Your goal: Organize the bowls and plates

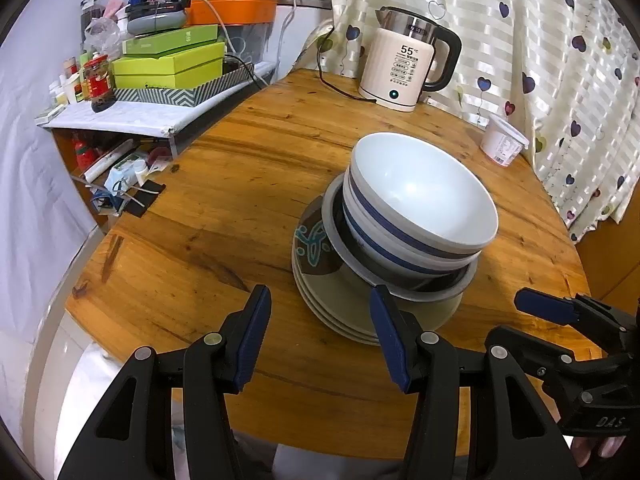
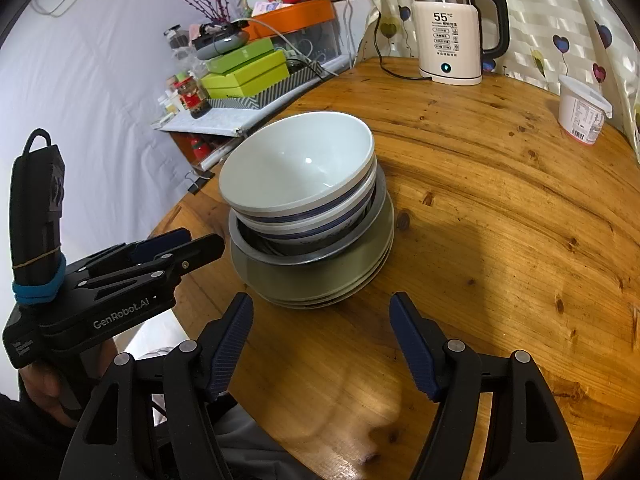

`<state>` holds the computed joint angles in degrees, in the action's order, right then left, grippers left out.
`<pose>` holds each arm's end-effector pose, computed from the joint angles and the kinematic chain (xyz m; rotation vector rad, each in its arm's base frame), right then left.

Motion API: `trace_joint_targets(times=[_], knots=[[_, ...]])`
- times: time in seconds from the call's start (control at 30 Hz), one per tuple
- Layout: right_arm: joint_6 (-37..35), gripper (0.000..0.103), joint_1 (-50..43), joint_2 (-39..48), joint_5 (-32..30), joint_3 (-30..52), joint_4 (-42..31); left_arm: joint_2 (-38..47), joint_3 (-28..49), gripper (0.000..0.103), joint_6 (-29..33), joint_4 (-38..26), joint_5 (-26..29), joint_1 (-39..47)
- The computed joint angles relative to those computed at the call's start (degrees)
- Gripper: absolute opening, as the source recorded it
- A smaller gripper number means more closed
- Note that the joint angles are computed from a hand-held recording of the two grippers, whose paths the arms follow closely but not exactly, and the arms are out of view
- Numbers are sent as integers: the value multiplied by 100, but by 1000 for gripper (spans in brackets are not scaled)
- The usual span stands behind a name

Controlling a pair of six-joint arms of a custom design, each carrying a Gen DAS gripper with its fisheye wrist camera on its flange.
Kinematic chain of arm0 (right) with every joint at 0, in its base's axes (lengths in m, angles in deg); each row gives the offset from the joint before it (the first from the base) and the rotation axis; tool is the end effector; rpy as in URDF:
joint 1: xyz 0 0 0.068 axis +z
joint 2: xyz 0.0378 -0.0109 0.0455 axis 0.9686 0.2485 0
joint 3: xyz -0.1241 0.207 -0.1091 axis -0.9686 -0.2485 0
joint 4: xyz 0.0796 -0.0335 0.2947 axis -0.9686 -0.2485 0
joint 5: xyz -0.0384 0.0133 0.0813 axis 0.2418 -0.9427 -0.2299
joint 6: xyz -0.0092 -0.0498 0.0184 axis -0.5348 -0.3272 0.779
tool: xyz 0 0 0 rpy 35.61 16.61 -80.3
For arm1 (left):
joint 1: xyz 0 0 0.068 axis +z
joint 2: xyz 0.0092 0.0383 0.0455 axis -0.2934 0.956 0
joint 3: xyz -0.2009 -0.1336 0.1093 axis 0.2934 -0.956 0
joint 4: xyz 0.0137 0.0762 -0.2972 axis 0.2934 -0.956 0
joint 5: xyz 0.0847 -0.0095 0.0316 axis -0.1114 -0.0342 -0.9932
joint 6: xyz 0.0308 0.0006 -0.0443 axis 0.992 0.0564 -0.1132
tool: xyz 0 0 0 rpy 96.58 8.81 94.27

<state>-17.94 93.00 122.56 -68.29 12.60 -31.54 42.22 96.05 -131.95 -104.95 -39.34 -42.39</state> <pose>0.3343 0.1242 0.1232 -1.0598 2.3717 0.6982 0.2231 -0.0885 0.1133 -0.6600 2.3480 0.0150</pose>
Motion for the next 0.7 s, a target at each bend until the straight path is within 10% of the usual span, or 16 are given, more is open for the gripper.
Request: trace_joint_targets(times=[0.7], knots=[[10, 72, 18, -2, 1, -24, 2, 22, -12, 53, 52, 50, 56, 28]])
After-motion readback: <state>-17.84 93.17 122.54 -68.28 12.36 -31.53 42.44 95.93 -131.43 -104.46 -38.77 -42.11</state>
